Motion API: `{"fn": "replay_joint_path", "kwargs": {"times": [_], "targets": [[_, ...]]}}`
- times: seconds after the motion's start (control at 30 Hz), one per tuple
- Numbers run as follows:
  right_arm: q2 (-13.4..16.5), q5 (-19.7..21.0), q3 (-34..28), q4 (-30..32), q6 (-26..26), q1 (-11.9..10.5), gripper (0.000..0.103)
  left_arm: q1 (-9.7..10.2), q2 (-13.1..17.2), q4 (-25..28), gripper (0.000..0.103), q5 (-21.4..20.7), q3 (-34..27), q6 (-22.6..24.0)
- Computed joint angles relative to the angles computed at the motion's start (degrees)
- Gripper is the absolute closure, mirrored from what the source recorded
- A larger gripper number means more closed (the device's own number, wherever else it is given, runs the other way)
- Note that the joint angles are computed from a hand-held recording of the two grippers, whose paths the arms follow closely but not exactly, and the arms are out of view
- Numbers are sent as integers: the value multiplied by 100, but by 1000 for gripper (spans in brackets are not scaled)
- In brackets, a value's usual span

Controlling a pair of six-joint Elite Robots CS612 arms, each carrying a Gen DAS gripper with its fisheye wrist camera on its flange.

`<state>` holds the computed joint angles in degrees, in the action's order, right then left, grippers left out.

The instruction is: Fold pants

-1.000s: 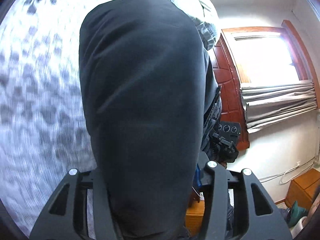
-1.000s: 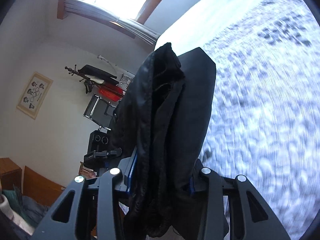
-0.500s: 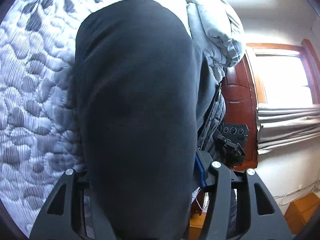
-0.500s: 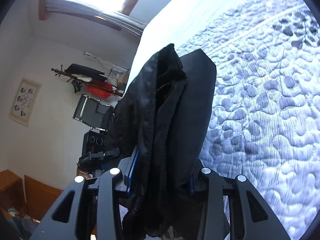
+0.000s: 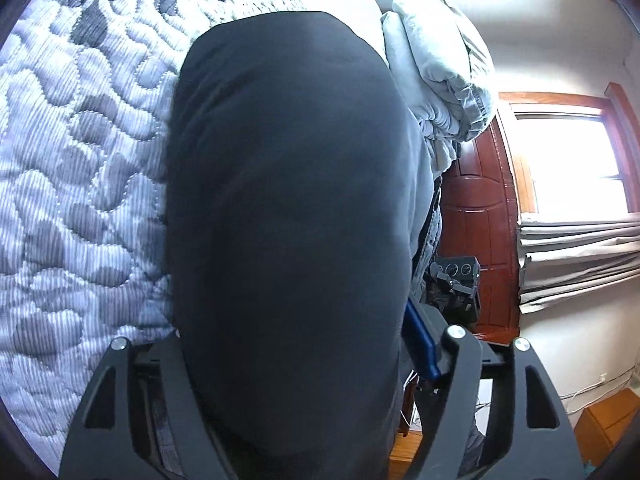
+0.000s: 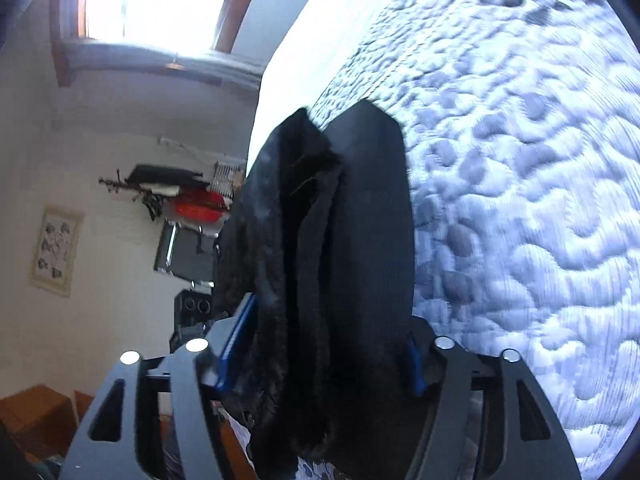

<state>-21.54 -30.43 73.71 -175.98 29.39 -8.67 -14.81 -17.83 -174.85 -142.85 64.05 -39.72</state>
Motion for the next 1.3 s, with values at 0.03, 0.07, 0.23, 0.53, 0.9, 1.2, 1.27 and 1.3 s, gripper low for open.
{"fn": "replay_joint_path", "kwargs": {"times": [0.03,0.07,0.23,0.53,0.9,1.2,1.27,1.3], "targets": [[4,-13,15,-86,61,3,37,11,-1,-30,30,1,25,7],[5,-25,63,-179,75,-15,37,15,-18,-16,25,41,63,48],[-188,-270,423,-506,-44,-38,35,-13,-276,172,13,447,403,446],[-517,-479,1194,-1049,1,-141,34,-143,-944,-230,7,1731,1434,696],[-1212,-1645,2341,-1394,-268,39,21,-588,-1899,-319,3,3471,2875,1698],[-1713,-2847,3043,-1311,-715,318,21,-936,-2218,-178,3,4317,3444,1786],[-1826,-3239,3147,-1256,-818,453,21,-1027,-2268,-133,3,4511,3534,1676],[-1882,-3377,3184,-1199,-857,509,21,-1060,-2272,-116,3,4568,3557,1663]]}}
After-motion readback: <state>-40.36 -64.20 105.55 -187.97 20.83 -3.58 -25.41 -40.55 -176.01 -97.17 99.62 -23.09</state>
